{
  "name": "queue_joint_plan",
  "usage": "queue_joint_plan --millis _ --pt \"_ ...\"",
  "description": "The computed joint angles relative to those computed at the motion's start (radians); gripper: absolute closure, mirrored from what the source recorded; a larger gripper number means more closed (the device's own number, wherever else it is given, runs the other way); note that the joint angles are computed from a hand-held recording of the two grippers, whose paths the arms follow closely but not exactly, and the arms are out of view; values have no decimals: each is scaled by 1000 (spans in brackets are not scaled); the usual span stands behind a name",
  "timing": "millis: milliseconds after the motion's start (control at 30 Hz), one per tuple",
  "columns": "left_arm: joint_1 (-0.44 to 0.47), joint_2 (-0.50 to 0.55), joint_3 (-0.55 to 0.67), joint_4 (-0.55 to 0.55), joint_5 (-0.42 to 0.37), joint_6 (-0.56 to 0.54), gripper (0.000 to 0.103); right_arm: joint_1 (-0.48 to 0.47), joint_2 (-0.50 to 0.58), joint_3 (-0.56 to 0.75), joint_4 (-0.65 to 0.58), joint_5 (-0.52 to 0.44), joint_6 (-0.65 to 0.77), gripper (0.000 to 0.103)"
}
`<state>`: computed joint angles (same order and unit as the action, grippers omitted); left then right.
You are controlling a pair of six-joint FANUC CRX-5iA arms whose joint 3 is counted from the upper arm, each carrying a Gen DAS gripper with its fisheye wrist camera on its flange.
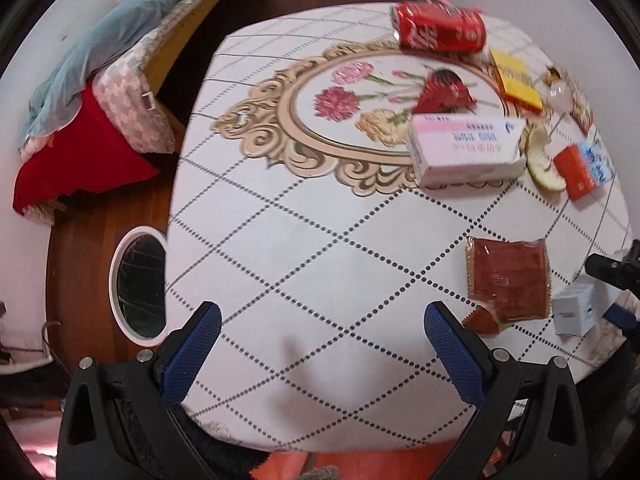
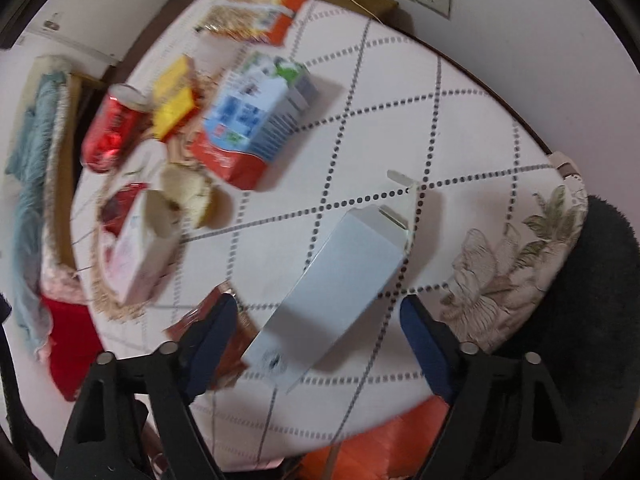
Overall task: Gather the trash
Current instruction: 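Grasp the white tissue pack with the left tool while the right tool grasps the white carton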
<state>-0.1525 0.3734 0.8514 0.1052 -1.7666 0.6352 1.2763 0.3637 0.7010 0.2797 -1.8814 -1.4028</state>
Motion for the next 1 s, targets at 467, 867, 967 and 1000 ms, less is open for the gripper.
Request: queue_joint_plan --millis 467,867,967,1000 --pt "-172 92 137 115 -6 -483 0 -14 -148 -162 -70 -15 0 62" --pt "-277 276 411 -58 -271 -609 41 -49 -223 -261 -72 89 45 55" --pt "-267 283 431 -52 -289 -571 51 -51 -194 -223 -79 61 68 58" --pt "-262 305 479 -56 -325 -552 52 -50 -182 -207 -78 47 82 66"
